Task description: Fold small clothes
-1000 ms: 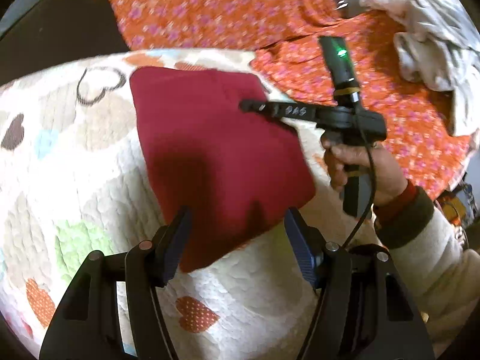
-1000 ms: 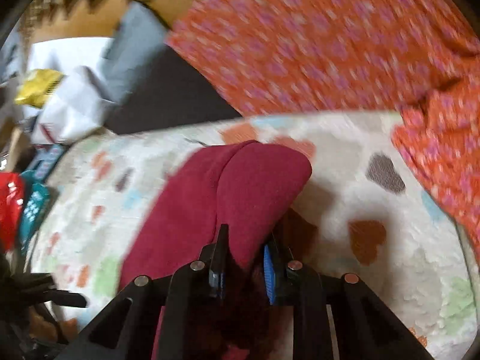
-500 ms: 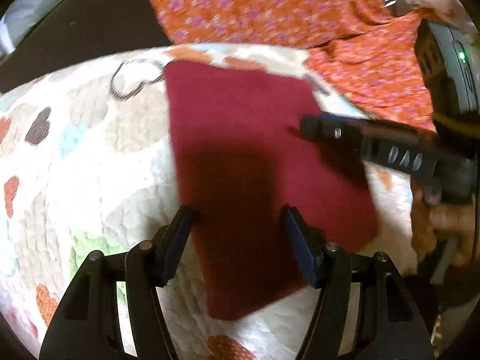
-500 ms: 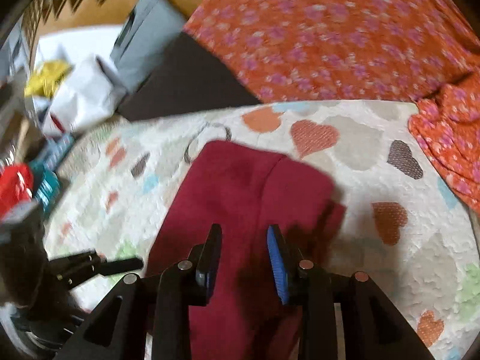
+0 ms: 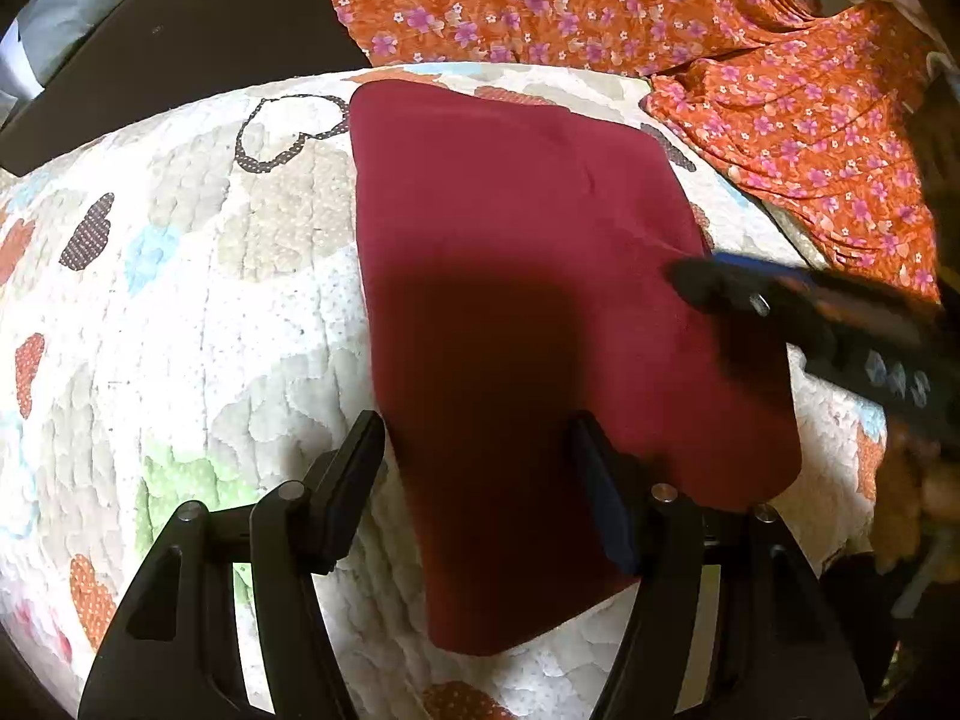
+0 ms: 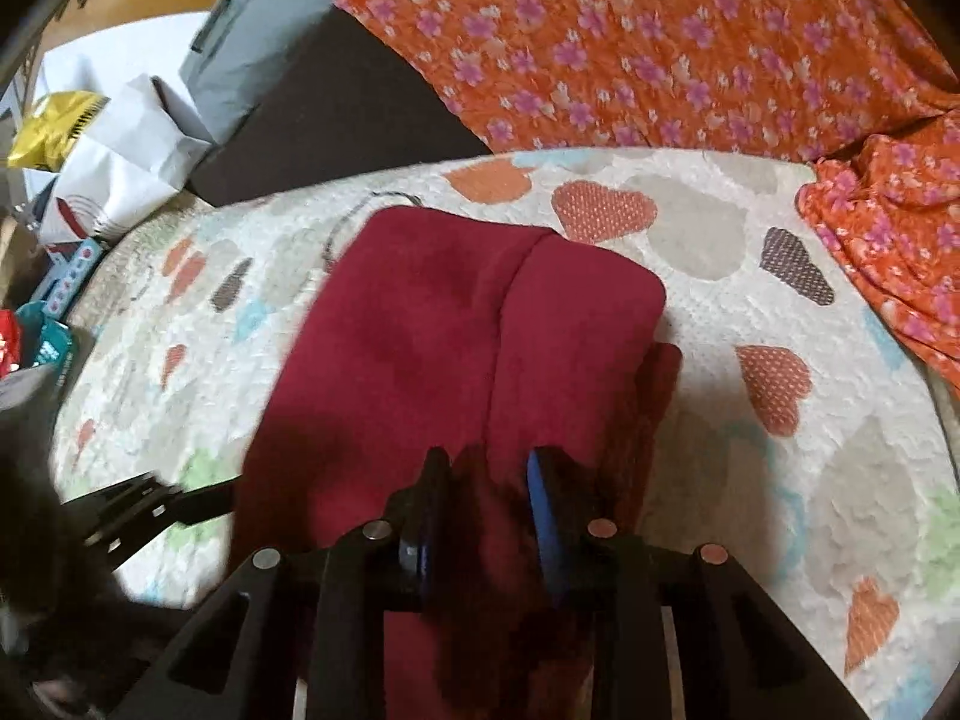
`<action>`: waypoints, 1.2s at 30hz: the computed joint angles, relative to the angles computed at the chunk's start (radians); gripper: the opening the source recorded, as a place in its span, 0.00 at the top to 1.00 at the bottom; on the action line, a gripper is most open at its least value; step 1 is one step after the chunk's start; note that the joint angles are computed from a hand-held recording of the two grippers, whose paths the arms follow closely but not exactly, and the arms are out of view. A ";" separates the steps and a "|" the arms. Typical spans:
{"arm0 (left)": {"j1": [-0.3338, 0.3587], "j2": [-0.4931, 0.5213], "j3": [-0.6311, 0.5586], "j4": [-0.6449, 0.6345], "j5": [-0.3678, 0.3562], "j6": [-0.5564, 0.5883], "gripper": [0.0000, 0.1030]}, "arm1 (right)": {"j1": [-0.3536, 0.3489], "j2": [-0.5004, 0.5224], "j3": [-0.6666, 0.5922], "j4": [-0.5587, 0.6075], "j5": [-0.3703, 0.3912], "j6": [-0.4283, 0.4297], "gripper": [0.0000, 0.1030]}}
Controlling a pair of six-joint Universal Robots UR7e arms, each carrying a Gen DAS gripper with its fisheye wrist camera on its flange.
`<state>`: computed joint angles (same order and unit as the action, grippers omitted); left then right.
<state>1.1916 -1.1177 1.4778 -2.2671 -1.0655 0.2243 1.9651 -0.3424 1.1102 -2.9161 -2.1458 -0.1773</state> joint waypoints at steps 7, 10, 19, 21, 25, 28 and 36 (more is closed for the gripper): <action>-0.009 -0.003 0.021 -0.009 0.035 -0.001 0.38 | -0.018 -0.007 0.118 -0.099 -0.020 0.009 0.75; -0.014 -0.010 0.031 -0.026 0.040 0.004 0.38 | 0.000 -0.022 0.135 -0.103 -0.040 0.011 0.75; -0.022 -0.007 0.046 -0.040 0.066 -0.005 0.38 | -0.010 -0.025 0.191 -0.147 -0.020 0.038 0.74; -0.022 -0.008 0.049 -0.047 0.063 -0.010 0.37 | -0.029 -0.031 0.224 -0.230 0.046 0.034 0.72; -0.022 -0.010 0.050 -0.049 0.061 -0.017 0.35 | -0.039 -0.047 0.272 -0.322 0.098 0.008 0.71; -0.019 -0.019 0.044 -0.058 0.032 -0.030 0.35 | -0.019 -0.046 0.278 -0.413 0.098 -0.023 0.71; -0.007 -0.002 0.015 -0.057 0.013 -0.069 0.27 | 0.025 0.001 0.151 -0.410 0.010 -0.074 0.71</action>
<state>1.1851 -1.1201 1.4925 -2.3241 -1.0527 0.1551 1.9906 -0.3413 1.2616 -3.3257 -2.1359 -0.2515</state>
